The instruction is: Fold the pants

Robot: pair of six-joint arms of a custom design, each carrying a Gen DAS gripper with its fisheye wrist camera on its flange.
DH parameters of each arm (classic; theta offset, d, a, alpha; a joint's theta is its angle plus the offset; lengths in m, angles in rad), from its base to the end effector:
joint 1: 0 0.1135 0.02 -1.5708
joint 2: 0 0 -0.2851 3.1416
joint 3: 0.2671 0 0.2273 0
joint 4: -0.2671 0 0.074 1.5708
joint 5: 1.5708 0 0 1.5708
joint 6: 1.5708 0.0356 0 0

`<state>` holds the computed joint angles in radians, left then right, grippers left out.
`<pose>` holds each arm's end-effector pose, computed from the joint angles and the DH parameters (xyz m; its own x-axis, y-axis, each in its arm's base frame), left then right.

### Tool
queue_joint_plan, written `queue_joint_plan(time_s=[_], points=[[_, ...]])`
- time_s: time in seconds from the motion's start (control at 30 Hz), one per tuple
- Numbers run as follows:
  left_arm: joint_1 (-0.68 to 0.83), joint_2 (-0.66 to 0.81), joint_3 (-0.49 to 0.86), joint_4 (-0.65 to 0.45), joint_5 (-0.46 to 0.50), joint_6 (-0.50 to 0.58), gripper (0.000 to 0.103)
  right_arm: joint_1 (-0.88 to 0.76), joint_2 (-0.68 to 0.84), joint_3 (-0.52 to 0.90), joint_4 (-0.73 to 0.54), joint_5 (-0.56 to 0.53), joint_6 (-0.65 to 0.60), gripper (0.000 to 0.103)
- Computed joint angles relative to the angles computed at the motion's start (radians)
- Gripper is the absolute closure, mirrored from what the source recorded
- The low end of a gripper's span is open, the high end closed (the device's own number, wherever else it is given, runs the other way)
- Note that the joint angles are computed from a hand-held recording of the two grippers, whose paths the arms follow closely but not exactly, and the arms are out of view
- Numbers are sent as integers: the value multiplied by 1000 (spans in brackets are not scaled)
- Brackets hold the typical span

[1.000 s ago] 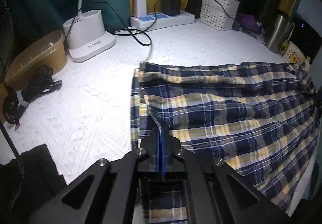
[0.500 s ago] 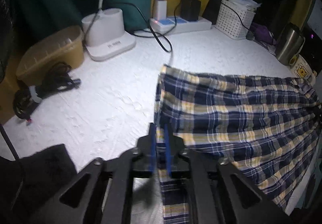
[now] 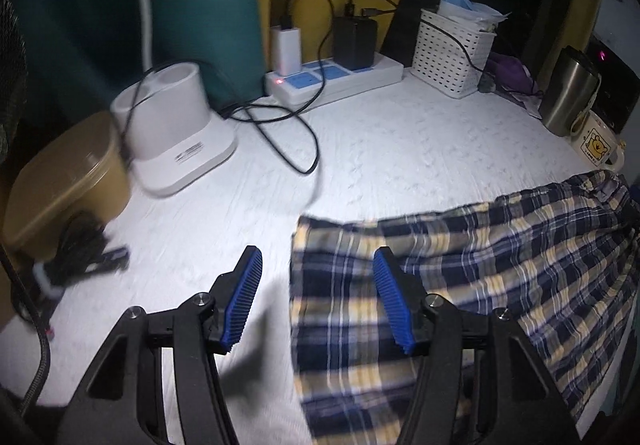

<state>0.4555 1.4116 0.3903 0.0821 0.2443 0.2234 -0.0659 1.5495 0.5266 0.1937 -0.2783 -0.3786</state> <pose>0.1875 0.0823 0.1518 -0.7729 -0.1392 -0.6190 -0.1306 0.9896 -0.0596 0.2525 -0.0069 0.1628 -0.6387 -0.3140 -0.7025 -0.3852 0.9208 -0.0614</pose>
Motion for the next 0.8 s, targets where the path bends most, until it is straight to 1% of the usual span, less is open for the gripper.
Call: queue_joint_plan(time_s=[0.1,0.2,0.33,0.4,0.43,0.47,0.53,0.63,0.7,0.77,0.8], points=[[-19,51,15,35,-3,17,45,62,53,21,21,38,18,6],[-35,97,20,75,-19,31,45,127,130,52,45,113,21,6],[-54,154,13,151,-58,42,46,175,229,112,59,185,23,6],[-53,199,19,180,-74,42,51,183,276,152,55,206,27,6],[-42,226,27,187,-63,42,54,186,298,173,47,213,31,6],[-25,238,27,204,-35,40,54,187,317,189,42,217,34,6],[-10,254,37,211,-21,37,54,193,351,229,26,230,51,6],[-9,272,44,238,-33,29,54,194,377,273,-3,231,79,6],[-12,276,43,260,-70,16,54,186,377,289,-24,213,102,6],[0,255,35,265,-102,1,55,174,355,292,-45,191,119,6],[14,240,35,256,-94,-4,55,169,337,281,-43,188,120,6]])
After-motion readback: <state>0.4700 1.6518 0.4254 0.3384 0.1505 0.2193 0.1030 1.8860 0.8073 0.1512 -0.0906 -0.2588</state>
